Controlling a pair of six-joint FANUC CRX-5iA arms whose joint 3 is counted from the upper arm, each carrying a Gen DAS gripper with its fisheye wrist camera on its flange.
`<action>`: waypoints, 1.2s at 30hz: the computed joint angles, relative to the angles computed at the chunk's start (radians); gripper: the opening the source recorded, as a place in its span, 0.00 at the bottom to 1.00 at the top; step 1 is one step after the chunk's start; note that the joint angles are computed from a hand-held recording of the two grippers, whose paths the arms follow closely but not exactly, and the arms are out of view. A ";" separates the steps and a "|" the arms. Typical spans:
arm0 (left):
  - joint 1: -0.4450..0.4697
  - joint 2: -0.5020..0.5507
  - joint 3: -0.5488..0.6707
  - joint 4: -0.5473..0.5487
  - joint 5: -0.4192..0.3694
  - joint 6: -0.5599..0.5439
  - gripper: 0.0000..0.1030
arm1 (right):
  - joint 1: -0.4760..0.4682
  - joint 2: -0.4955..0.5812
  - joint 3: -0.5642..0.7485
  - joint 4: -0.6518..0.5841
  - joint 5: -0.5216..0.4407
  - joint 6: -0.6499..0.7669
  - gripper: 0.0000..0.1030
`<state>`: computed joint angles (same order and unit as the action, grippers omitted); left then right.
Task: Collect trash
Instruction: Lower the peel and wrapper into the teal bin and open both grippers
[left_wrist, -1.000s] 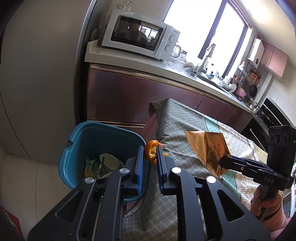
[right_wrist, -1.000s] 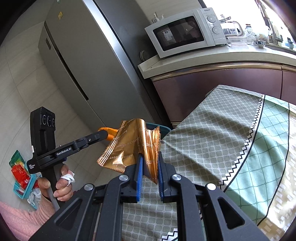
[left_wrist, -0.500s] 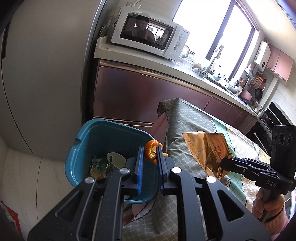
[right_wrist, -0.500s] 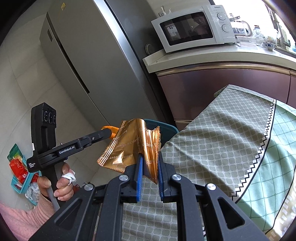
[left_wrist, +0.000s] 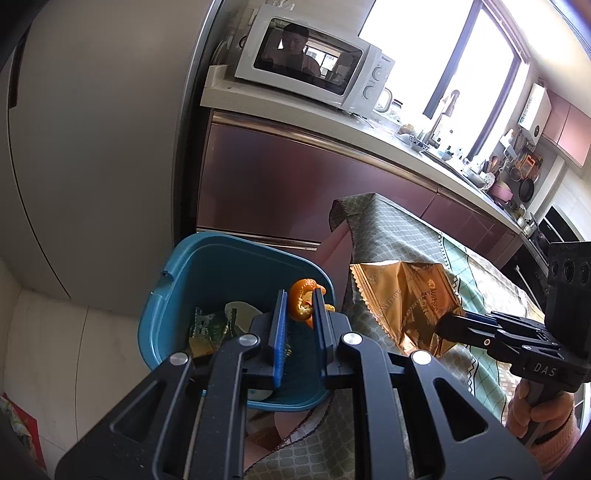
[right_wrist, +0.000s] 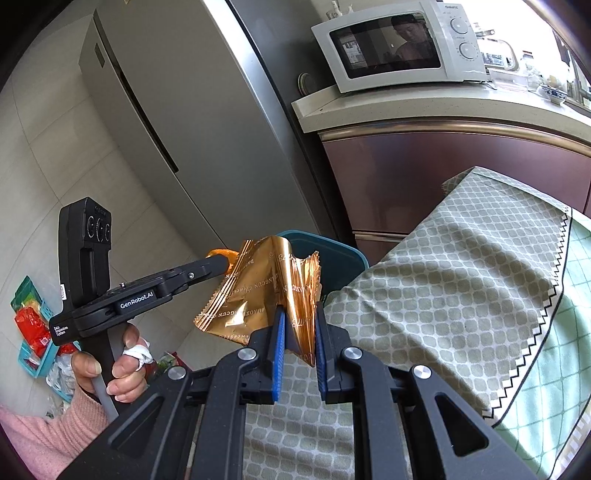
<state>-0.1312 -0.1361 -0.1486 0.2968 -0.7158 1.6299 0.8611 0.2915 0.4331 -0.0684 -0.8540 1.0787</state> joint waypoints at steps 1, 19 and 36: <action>0.001 0.006 0.005 -0.005 -0.002 0.006 0.13 | 0.001 0.008 0.012 0.000 -0.007 0.004 0.13; 0.017 0.113 0.058 -0.069 -0.027 0.098 0.13 | 0.005 0.234 0.315 -0.009 -0.237 0.051 0.15; 0.001 0.232 0.146 -0.173 -0.086 0.195 0.18 | 0.012 0.375 0.500 0.002 -0.351 0.056 0.36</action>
